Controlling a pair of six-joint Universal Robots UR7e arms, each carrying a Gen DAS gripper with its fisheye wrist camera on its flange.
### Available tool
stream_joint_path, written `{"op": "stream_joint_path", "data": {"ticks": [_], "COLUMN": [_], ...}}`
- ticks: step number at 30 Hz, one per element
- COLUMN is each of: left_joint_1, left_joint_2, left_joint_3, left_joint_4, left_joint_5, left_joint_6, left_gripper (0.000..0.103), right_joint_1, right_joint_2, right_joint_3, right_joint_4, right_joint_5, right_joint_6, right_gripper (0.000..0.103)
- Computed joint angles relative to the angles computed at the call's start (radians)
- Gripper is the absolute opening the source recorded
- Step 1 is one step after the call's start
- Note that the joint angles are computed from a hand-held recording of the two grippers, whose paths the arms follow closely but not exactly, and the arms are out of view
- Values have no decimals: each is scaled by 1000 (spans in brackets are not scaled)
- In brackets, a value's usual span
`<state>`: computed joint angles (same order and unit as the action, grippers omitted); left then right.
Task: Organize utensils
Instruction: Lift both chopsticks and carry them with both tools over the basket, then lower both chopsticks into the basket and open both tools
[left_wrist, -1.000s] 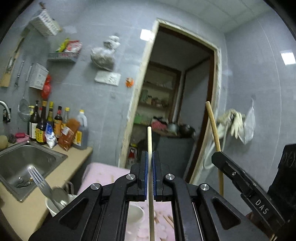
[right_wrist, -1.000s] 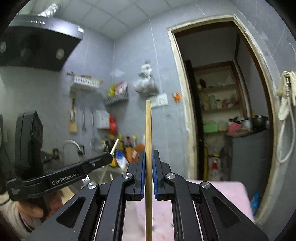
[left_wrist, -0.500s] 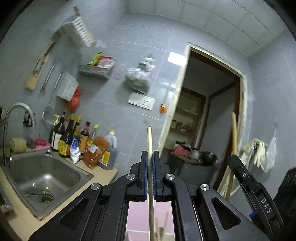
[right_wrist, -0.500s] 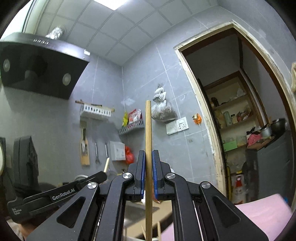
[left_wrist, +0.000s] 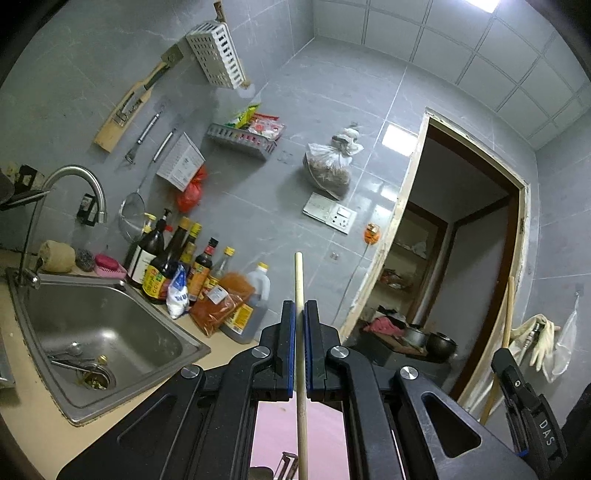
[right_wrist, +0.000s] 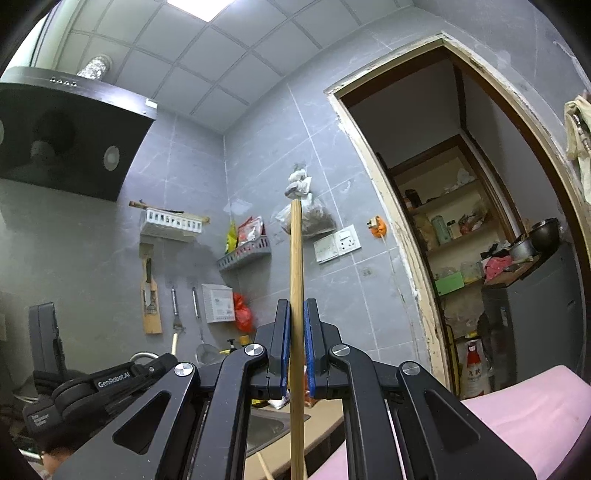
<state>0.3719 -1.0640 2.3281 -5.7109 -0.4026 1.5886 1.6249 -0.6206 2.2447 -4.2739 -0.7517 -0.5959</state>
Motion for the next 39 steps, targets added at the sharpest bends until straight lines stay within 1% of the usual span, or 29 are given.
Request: {"op": "stream_joint_path", "data": {"ticks": [6,14,19,21,26,29,34,39], "left_joint_1": [36,64,78,83,102,105,98,65], "left_joint_2": [60,81,90,102,120,126,142,177], "left_joint_3": [-24,-29,-36,-41,-53,-52,-53,-45], "left_joint_4": [-10,-42,-81,-103,-98,-100,-118,-180], "left_joint_5": [-37,-37,-40,-53,-73,-72,-44,-8], "left_joint_6": [-13,-32,-12,-2,-19,-17,24,141], "left_gripper": [2,2,2,2,2,2,2,2], "right_joint_1": [-1,6,9,13,15,13,11,11], "right_joint_2": [31,57,66,70,75,77,69,41], "right_joint_3": [-23,-35,-38,-41,-43,-42,-27,5], "right_joint_4": [-46,-65,-57,-49,-38,-32,-1,61], "right_joint_5": [-25,-61,-84,-96,-109,-114,-131,-159], "right_joint_6": [31,19,7,0,-10,-19,-60,-131], "right_gripper": [5,5,5,5,5,5,5,6]}}
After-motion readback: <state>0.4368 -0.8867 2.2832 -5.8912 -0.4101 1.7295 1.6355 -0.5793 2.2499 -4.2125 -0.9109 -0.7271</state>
